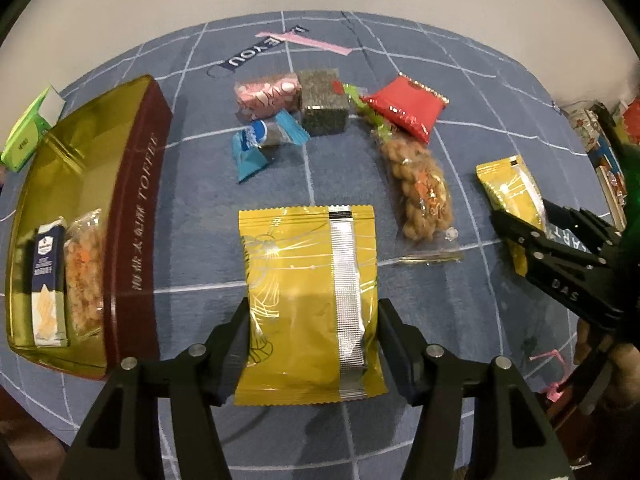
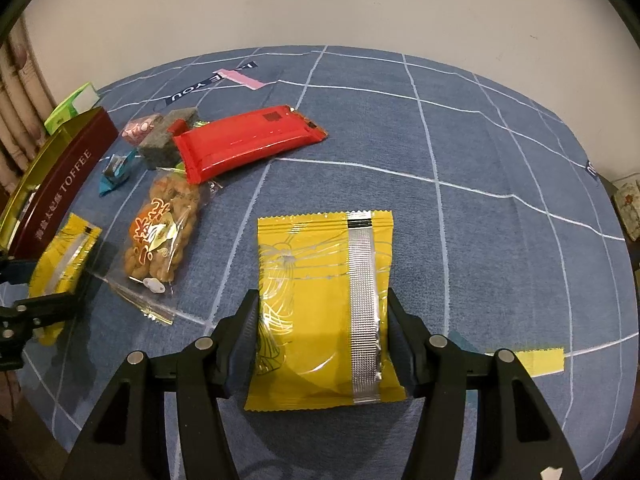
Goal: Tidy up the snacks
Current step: 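Carry the yellow foil pack with the left tool over the gold tin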
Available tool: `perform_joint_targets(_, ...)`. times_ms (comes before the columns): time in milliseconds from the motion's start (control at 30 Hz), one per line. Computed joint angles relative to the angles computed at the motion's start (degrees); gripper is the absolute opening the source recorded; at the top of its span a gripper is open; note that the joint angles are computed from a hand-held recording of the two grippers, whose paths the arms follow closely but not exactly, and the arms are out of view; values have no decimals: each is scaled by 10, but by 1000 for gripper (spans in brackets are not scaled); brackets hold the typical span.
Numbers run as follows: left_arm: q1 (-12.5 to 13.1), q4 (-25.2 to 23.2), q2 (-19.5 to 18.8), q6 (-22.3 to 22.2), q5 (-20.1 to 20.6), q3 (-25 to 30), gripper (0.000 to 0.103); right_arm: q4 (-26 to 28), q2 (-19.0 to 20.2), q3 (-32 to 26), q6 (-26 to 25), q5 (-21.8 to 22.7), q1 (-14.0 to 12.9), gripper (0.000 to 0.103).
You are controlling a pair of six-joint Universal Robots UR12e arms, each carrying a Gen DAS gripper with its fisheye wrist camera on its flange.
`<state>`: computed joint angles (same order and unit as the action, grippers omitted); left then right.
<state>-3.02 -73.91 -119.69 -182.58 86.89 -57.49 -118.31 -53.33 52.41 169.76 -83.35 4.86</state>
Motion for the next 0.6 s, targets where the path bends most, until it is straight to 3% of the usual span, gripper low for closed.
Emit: perform_joint_targets(600, 24, 44, 14, -30, 22, 6, 61, 11, 7, -14, 43, -31, 8, 55)
